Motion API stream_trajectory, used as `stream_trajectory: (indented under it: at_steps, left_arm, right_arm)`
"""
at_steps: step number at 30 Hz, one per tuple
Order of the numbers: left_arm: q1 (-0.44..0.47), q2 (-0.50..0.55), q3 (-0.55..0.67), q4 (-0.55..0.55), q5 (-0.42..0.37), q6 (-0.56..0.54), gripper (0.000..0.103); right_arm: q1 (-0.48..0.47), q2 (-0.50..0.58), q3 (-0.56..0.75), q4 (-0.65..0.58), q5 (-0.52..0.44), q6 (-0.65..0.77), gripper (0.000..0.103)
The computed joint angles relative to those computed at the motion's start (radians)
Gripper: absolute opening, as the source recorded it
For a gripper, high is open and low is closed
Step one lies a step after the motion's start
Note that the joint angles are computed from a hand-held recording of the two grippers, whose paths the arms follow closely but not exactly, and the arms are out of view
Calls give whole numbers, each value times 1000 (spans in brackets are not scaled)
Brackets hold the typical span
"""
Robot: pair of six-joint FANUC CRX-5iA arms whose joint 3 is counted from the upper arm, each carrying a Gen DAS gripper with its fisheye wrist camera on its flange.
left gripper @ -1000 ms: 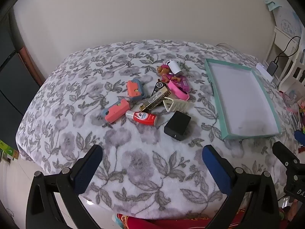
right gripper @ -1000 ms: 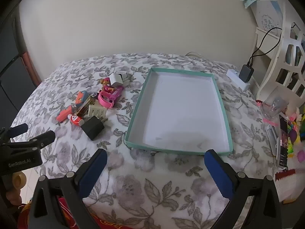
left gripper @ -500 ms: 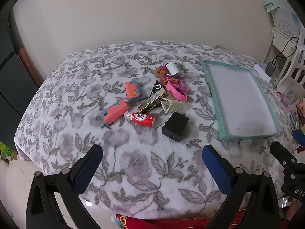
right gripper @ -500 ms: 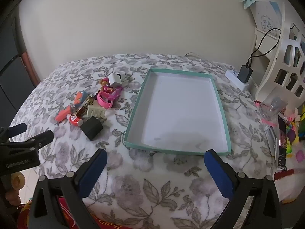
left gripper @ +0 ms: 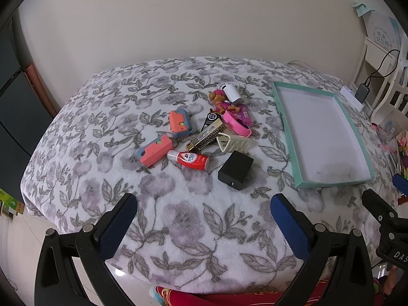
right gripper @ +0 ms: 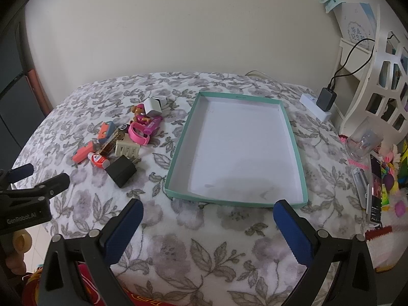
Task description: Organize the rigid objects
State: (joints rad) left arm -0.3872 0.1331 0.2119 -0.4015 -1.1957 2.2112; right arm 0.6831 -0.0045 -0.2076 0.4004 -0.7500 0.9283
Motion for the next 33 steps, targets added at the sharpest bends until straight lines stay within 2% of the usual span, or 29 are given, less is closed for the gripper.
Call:
stream_trajectory:
  at_steps: [33]
  left_arm:
    - [-2, -1, -1, -3, 1, 1, 103]
  right_arm:
    - [0, 1, 1, 7, -3, -3, 103]
